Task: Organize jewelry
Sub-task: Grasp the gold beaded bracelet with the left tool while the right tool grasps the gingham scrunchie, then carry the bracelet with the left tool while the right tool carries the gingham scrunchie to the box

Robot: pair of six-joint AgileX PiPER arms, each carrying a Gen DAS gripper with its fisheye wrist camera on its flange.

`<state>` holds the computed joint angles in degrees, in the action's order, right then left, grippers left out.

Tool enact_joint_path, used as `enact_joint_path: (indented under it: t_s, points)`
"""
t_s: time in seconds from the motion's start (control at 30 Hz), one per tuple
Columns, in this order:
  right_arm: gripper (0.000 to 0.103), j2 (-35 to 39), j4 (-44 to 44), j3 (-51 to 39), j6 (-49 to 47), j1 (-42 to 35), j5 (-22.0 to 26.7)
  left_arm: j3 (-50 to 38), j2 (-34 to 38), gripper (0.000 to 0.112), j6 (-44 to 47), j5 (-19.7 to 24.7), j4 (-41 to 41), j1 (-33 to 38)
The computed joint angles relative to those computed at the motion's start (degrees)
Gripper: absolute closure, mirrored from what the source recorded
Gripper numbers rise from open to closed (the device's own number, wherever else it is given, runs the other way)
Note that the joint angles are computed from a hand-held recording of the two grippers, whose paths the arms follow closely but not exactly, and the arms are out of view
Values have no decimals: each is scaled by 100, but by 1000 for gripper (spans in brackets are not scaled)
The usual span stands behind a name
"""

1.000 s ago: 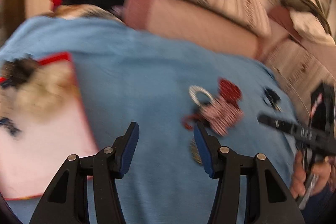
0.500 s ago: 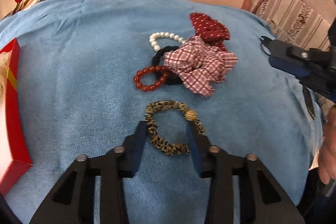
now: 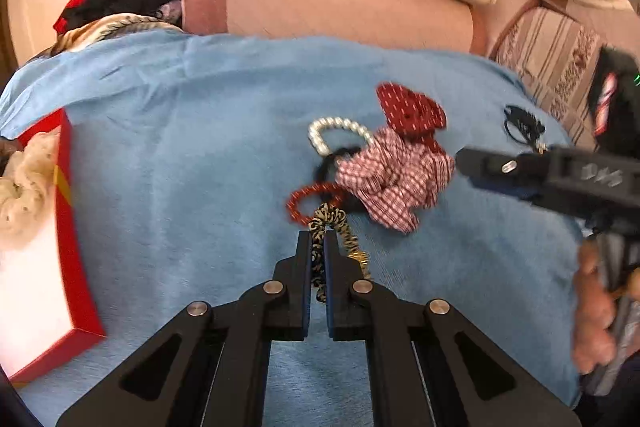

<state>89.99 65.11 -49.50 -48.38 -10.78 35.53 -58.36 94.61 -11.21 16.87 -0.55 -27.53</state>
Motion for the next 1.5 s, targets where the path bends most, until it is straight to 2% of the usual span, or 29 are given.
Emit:
enact_joint_path:
  t_s: [0.13, 0.17, 0.2, 0.23, 0.33, 0.5, 0.67, 0.77, 1.13, 1.5]
  points:
    - [64, 317, 513, -21, -325, 226, -303, -9, -68, 107, -118, -15, 132, 60]
    - [68, 399, 503, -66, -335, 262, -303, -4, -74, 107, -70, -19, 99, 76]
    - [82, 497, 342, -145, -242, 304, -257, -12, -73, 107, 25, -3, 11, 94]
    - [92, 507, 116, -170, -87, 384, -350, -16, -76, 107, -38, 2, 64, 95]
    - [98, 239, 2, -42, -150, 464, -576, -71, -22, 107, -13, 12, 21, 119]
    - [99, -722, -401, 326, -159, 587, -982, -9, -105, 107, -266, -82, 271, 68]
    - [99, -1290, -250, 563, -473, 546, -1025, 69, -251, 107, -320, -173, 338, 81]
    - [99, -1349, -30, 621, -692, 515, -987, 82, -302, 107, -556, -184, 599, 68]
    - [99, -1382, -242, 647, -456, 767, -1163, 80, -332, 107, -1830, -101, 2014, -87]
    - [99, -1584, -325, 735, -447, 886, -1215, 171, -465, 107, -2268, -98, 2454, -108]
